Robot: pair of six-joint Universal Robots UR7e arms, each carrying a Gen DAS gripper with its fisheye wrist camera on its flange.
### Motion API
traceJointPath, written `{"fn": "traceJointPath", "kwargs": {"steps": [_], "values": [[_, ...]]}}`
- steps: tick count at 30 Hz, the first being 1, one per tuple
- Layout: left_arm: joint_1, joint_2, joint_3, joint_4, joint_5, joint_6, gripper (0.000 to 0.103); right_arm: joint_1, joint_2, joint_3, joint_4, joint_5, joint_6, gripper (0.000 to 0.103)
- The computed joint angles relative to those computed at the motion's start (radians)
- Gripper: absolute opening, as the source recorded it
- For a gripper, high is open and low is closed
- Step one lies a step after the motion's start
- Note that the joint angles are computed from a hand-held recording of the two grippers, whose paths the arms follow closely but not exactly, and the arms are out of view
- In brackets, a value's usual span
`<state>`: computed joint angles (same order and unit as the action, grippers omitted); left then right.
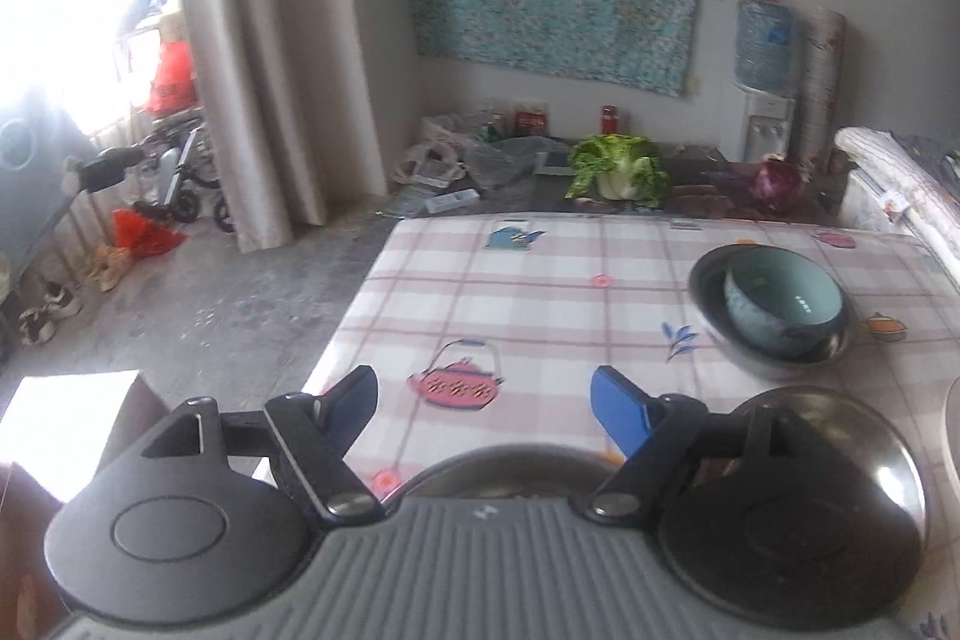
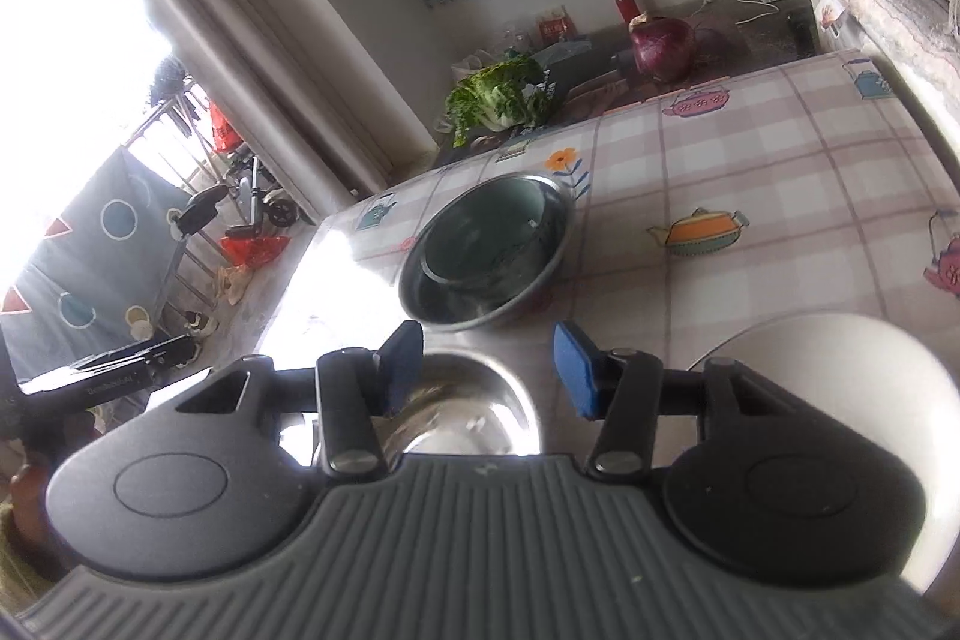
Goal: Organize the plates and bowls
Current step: 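Grasp a steel plate rim with the right gripper while the left gripper grasps a larger steel plate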
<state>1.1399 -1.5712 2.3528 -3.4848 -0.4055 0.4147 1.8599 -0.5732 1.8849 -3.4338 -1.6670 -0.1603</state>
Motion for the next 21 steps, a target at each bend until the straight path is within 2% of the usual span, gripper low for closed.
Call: {"fn": "traceJointPath", "kwargs": {"steps": [3,6,10,12,14,18,21], "values": [[-0.006,-0.097,0.107,0.015,0.037,-0.107,0.079,0.017,0.011,0.064,-0.045,0.053,0.005,0.048],[-0.018,-0.201,0.201,0.066,0.057,-0.207,0.079,0.047,0.046,0.081,-0.042,0.098,0.002,0.048],[0.012,-0.351,0.267,0.273,-0.003,-0.381,0.077,0.087,0.103,0.072,-0.01,0.167,0.018,0.048],[0.029,-0.4,0.292,0.322,-0.028,-0.425,0.075,0.103,0.129,0.067,0.01,0.207,0.049,0.048],[0.053,-0.418,0.303,0.316,-0.065,-0.425,0.073,0.117,0.157,0.066,0.012,0.231,0.092,0.048],[0.116,-0.418,0.297,0.314,-0.138,-0.415,0.069,0.156,0.216,0.048,-0.027,0.182,0.159,0.046],[0.162,-0.389,0.263,0.371,-0.173,-0.435,0.059,0.173,0.257,0.028,-0.063,0.132,0.203,0.046]]}}
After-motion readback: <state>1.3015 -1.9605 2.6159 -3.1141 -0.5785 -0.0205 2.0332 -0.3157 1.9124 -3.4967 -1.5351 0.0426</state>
